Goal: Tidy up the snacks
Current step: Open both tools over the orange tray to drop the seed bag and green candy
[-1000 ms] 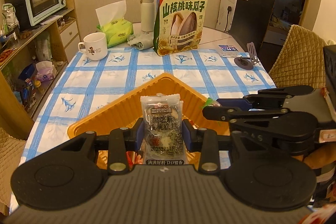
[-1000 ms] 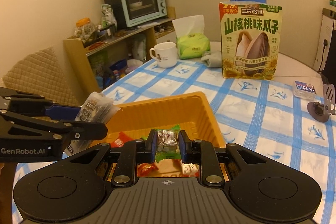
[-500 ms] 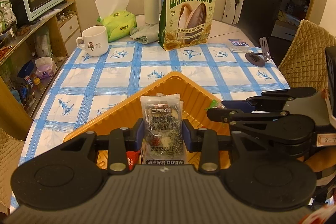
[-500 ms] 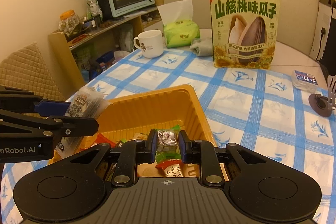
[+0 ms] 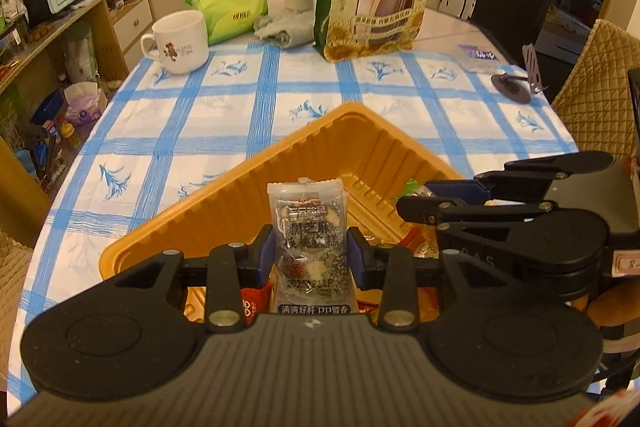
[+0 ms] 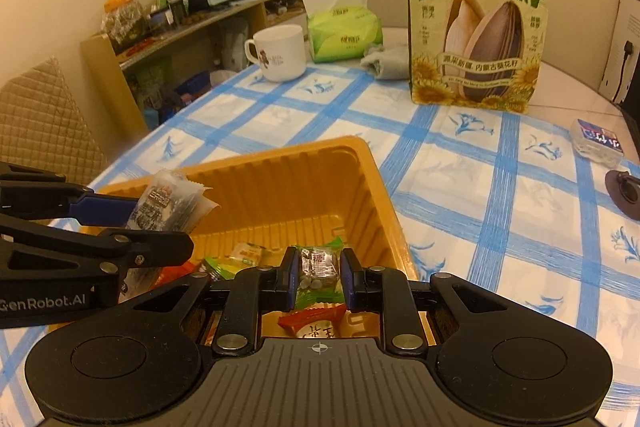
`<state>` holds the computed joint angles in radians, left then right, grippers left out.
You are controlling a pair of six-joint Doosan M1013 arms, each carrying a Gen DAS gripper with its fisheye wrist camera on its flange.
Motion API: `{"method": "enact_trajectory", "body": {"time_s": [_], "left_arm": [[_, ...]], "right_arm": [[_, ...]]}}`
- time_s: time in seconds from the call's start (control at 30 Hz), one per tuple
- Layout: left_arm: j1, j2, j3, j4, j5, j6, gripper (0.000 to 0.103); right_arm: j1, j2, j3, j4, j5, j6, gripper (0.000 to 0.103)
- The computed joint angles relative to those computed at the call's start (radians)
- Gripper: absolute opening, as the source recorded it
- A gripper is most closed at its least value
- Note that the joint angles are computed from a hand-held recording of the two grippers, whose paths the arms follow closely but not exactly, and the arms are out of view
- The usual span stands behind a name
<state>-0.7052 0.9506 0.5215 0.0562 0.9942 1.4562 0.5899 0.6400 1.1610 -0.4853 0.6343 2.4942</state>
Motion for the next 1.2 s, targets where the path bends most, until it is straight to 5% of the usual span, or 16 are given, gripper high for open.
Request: {"method": "enact_trajectory", "body": {"time_s": [0.43,1.2], "left_arm": [[0.008,0.047,-0.071,-0.012,0.067,0.000,0.034],[0.017,0.004,0.000,0.000,0.024,-0.021,0.050]], "right_arm": [[-0.013,0.024,-0.028,0.057,0.009,-0.048,0.023],[-0.017,0.048,-0.070,0.088,0.001,-0.057,0.028]]}}
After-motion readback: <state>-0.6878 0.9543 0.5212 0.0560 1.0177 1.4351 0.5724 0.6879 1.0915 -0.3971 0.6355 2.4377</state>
